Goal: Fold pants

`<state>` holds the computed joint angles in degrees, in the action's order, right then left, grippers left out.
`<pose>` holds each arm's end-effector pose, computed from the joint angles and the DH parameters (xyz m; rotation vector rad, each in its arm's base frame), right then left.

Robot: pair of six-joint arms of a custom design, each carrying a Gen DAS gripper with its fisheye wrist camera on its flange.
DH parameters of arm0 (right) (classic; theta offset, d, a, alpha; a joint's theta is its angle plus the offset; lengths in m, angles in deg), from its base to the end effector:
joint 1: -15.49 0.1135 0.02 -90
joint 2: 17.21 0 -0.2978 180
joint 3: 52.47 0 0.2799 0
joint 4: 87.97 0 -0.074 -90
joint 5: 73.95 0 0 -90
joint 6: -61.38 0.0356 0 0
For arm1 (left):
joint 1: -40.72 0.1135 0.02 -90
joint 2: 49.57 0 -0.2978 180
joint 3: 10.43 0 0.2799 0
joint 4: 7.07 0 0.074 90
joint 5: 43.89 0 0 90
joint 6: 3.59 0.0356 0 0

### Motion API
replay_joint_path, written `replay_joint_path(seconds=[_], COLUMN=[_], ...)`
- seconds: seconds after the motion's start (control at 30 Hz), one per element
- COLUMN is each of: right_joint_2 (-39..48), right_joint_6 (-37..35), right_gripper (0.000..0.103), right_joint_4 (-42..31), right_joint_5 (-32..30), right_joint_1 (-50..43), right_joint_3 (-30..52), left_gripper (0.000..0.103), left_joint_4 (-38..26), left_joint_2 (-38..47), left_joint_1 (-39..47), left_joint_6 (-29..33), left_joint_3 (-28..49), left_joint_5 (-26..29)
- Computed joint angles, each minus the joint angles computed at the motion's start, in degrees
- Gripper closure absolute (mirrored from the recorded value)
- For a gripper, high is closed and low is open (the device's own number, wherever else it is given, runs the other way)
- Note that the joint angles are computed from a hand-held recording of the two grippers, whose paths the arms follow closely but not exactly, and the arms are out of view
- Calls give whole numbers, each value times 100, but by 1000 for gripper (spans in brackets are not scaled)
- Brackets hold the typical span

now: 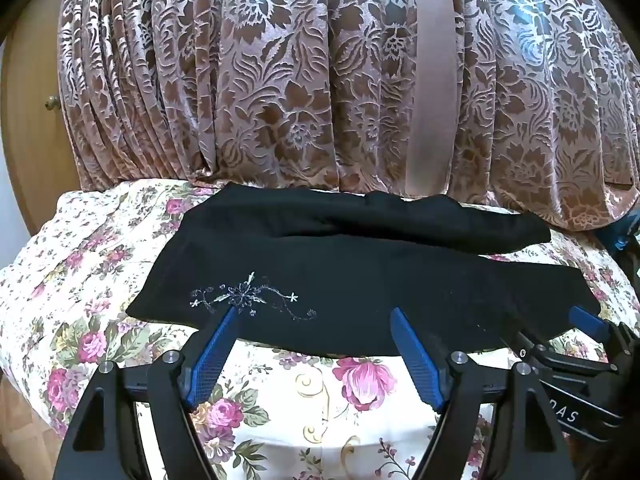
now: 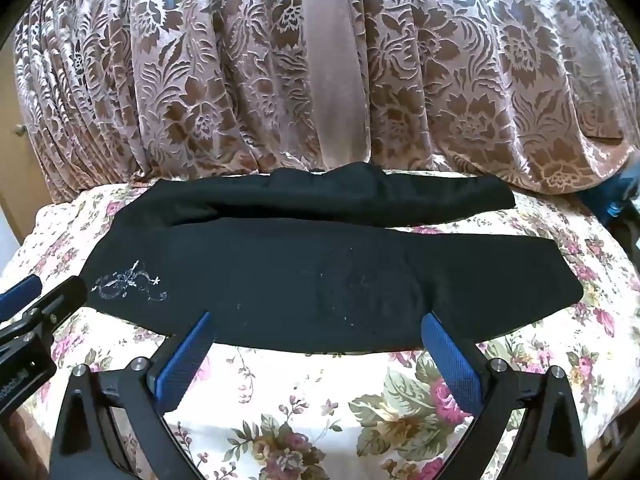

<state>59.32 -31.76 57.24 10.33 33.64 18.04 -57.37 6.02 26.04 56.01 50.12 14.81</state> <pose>0.2952 0.1005 0.3022 -0.4746 2.2417 0.2504 0.2020 -0.0338 0.3091 -0.5563 2.1630 0.2248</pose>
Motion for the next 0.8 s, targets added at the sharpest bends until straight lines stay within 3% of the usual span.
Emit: replay_joint_path(seconds=[0.5, 0.8], right_joint_2=[67, 90], right_joint_6=[-22, -9], right_gripper=[0, 0], right_joint_4=[-94, -114], right_joint_5=[-77, -80], right_joint_1=[-4, 16], right_joint_3=[22, 17], left_gripper=[24, 23], left_joint_4=[-73, -7], left_joint_2=[136, -18], left_joint_1=[193, 40], left_joint_6=[35, 46], left_joint_3=[149, 25], left_joint_5=[243, 66])
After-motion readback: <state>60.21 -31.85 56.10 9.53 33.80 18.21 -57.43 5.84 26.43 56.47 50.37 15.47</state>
